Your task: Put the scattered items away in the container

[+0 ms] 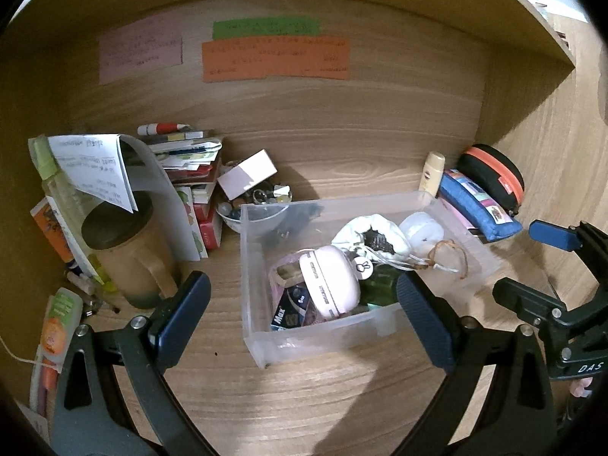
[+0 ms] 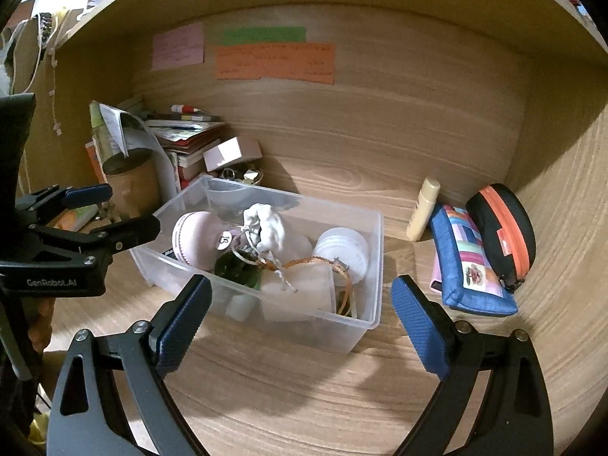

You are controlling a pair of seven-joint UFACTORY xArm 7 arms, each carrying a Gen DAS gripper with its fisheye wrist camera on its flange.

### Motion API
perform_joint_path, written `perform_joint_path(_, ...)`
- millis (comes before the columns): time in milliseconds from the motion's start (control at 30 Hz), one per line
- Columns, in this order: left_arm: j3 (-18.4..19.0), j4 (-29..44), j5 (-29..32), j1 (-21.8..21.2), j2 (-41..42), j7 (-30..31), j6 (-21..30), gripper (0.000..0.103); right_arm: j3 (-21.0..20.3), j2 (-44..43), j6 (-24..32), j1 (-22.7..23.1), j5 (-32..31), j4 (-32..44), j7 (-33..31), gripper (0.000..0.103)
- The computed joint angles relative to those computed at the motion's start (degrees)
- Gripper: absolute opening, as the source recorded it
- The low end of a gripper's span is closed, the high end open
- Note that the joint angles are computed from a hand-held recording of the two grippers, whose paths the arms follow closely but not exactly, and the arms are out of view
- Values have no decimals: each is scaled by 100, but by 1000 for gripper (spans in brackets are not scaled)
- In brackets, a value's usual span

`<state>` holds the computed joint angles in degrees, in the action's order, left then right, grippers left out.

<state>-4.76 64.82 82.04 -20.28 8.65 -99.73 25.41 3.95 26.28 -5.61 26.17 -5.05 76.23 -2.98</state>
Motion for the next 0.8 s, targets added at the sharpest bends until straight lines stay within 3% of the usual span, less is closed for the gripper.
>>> perform_joint_path(800,3,-18,-24,-56,61,-18,-84,100,-81,-33,109,47,-28,-89,26,95)
